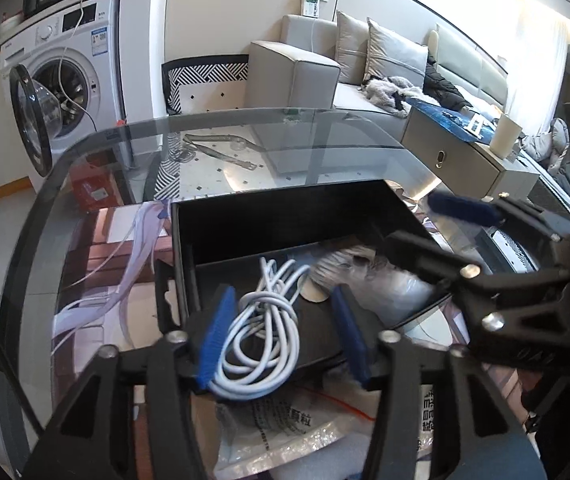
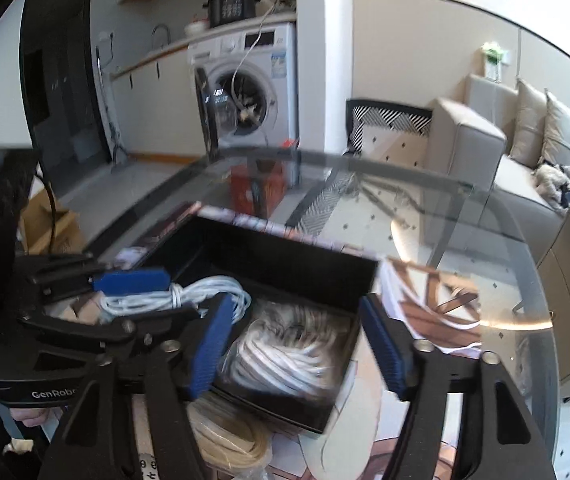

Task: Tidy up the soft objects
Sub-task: 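Open the right gripper to drop the bag while the left releases the cable into the box, then move the right gripper to the green medicine packet and grasp it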

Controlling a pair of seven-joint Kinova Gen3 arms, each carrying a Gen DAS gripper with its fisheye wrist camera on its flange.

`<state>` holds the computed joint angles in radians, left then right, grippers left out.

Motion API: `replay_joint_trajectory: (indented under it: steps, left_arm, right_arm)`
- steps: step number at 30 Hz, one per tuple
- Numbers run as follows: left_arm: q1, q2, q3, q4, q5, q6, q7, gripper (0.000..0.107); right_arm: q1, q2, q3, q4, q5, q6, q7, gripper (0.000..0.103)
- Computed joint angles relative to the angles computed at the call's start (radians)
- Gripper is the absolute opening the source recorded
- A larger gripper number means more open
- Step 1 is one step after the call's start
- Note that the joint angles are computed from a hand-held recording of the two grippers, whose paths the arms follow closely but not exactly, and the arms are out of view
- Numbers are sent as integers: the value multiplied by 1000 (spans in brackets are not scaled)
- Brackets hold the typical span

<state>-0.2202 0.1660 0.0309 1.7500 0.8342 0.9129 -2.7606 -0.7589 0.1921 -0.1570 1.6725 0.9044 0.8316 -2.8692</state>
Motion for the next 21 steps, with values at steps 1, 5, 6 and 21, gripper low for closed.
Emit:
replay_joint_trajectory:
  steps: [1,5,6,21]
  left_arm:
    - [-6,-10,-1,10,10,-2,-19,62]
    - [-50,-37,5,44,68,16,-113,80]
    - [-63,-45,8,55,85,19,-137,88]
    - [-102,-111,-125,184,252,6,-339,103]
  right_arm:
    - [-11,-4,0,2,14,20,-15,82]
    - [-22,-12,-13,9,20,65,-31,87]
    - [-25,-14,-17,12,22,74,-36,90]
    - [-81,-77,-106,123,112,162,-245,102]
